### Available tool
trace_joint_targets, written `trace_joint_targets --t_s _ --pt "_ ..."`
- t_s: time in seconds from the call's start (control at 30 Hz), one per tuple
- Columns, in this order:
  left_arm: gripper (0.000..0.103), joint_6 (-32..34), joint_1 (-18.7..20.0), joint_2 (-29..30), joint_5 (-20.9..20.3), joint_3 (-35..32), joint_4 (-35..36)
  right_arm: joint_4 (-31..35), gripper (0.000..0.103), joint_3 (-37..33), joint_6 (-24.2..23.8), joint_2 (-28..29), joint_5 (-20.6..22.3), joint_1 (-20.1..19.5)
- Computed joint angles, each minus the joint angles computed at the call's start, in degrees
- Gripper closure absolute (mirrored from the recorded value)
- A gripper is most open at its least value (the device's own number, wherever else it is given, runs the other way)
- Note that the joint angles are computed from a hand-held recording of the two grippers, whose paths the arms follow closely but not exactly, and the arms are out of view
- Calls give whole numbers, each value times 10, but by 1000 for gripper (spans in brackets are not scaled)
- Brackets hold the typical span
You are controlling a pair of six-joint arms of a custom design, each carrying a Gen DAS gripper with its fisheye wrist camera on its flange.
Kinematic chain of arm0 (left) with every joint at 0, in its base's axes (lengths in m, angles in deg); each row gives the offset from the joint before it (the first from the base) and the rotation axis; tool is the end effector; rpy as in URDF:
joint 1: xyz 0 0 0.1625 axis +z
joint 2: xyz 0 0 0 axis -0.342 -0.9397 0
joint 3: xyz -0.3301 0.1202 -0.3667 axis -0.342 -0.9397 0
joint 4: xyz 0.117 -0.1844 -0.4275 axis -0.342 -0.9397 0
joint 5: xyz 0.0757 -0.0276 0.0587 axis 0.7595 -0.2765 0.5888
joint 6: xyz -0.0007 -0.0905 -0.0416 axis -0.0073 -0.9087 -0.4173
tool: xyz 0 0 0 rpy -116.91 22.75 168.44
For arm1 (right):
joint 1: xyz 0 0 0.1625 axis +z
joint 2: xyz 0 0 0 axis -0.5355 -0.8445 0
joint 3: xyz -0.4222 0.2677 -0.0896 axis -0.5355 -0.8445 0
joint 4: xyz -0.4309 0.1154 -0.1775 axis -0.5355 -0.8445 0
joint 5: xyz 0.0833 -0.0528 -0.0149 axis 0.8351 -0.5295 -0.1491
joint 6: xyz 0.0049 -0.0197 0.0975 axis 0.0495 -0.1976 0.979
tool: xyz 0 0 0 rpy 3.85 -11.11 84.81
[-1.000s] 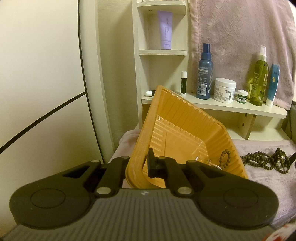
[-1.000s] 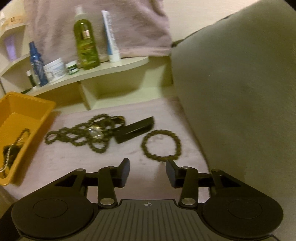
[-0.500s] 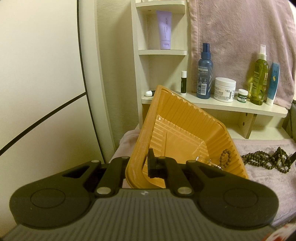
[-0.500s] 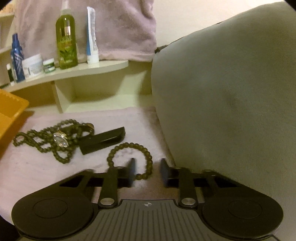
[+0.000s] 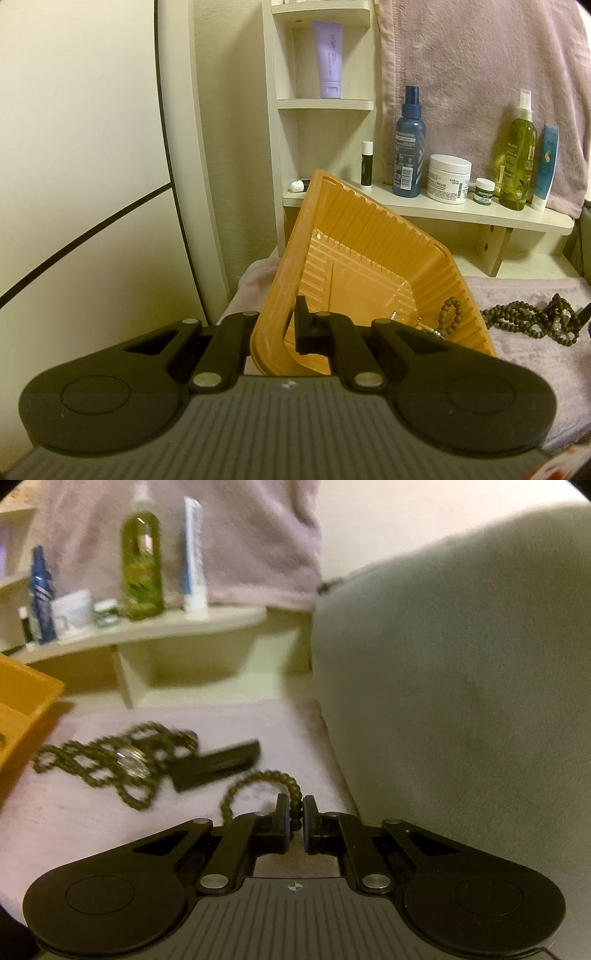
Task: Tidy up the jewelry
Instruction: 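Carry the bead bracelet into the orange tray and release it with the right gripper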
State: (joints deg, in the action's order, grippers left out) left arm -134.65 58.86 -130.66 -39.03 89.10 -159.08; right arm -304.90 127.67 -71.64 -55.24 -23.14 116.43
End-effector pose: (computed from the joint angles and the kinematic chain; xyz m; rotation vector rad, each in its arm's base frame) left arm -0.0849 -0.3662 0.1935 0.0767 1.8580 -1.1823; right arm 0.0602 -0.4590 0.1034 0.5580 -2.1890 1.0817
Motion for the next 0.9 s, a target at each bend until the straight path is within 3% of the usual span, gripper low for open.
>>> trace_joint_targets --t_s 0.4,0.9 --pt "97 6 0 1 -1 1 -10 43 96 13 14 -26 68 90" --pt "97 20 1 7 -1 5 -41 242 96 -34 59 -13 173 170"
